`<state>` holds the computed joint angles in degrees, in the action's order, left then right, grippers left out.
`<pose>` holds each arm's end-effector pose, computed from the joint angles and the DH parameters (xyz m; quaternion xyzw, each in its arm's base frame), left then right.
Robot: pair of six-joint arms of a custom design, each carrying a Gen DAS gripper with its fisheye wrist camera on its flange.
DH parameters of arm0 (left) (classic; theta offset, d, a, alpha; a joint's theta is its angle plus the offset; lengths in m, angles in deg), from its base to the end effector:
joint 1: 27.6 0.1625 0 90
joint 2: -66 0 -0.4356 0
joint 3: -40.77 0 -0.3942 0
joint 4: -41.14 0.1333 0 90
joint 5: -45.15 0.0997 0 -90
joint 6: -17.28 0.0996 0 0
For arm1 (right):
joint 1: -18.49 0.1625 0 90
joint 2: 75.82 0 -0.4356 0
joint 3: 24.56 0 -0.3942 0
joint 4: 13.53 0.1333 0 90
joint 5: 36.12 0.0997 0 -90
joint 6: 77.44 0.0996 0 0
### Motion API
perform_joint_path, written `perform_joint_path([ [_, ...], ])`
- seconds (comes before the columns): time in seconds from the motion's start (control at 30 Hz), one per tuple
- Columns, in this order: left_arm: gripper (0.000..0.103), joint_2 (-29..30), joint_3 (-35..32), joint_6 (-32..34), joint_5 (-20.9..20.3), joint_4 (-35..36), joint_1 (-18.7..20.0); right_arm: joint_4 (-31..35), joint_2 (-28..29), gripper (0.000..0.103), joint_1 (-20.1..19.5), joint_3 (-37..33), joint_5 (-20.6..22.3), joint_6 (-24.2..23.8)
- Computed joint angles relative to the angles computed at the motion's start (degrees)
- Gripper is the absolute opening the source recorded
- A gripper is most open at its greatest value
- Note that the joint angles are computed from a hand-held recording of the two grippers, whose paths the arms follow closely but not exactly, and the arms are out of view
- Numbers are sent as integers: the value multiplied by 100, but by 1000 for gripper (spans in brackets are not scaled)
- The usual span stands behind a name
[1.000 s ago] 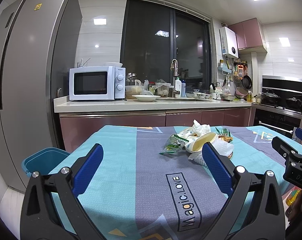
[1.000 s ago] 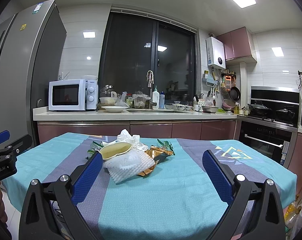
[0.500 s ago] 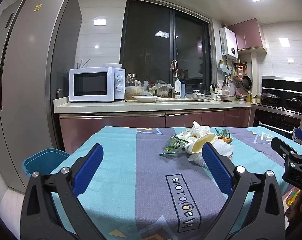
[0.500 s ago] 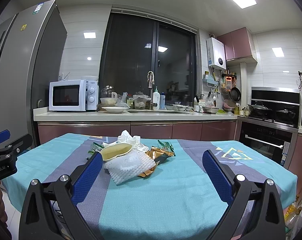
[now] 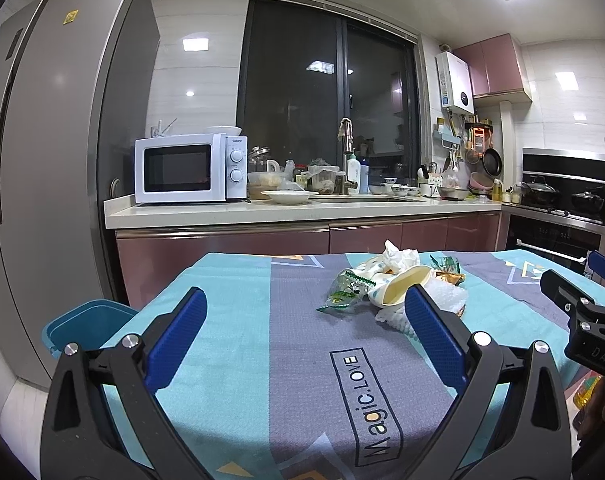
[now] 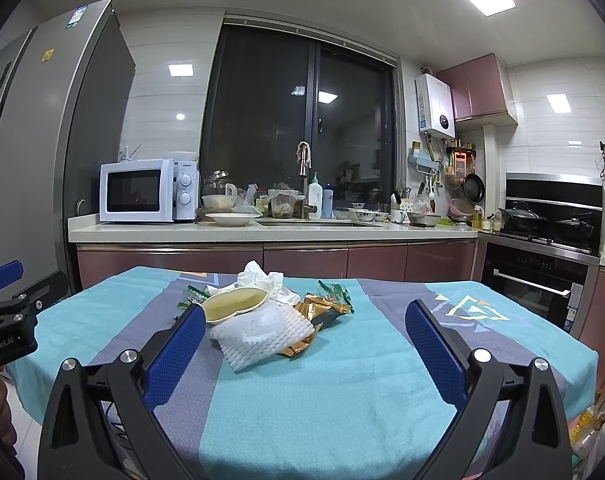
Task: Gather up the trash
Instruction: 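Reach the left tool to the green candy wrapper and close on it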
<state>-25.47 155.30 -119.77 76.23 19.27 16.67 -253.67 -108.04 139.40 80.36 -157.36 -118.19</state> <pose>-0.1344 -0.4363 0.3428 0.1886 0.6854 -0.6176 0.3365 0.3734 -0.4647 0.0972 0.3033 -0.7078 0.5822 0.2610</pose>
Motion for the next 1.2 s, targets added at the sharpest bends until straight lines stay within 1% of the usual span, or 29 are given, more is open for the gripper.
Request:
perform_joint_path([
  [0.13,97,148,-274,-433,58,476,77,126,-25,96,-22,-74,19,0],
  [0.27,97,326,-540,-610,88,716,202,398,-93,96,-83,-192,20,95],
  [0.33,97,455,-710,-520,77,774,295,597,-140,97,-125,-256,9,134],
  [0.47,97,727,-1105,-685,255,1125,524,1084,-200,97,-225,-447,-35,198],
  [0.53,97,863,-1301,-693,300,1255,609,1367,-221,97,-280,-571,-64,168],
  [0.67,97,1168,-1726,-741,527,1557,799,1673,-232,97,-387,-739,-12,73],
  [0.83,97,1644,-2401,-1011,792,2175,1030,2101,-232,97,-506,-991,67,71],
  [0.93,97,1914,-2746,-1103,888,2438,1136,2452,-226,97,-583,-1181,62,85],
  [1.03,97,2299,-3282,-1271,974,2947,1294,2851,-207,97,-662,-1391,43,143],
  [1.1,97,2527,-3586,-1304,1009,3141,1388,3094,-197,96,-716,-1527,38,178],
  [1.13,97,2658,-3773,-1378,1000,3339,1430,3217,-198,96,-735,-1589,28,221],
  [1.17,97,2889,-4130,-1575,1033,3774,1503,3334,-188,97,-754,-1660,31,255],
  [1.2,97,3028,-4347,-1702,1099,4023,1561,3463,-186,97,-772,-1720,25,285],
])
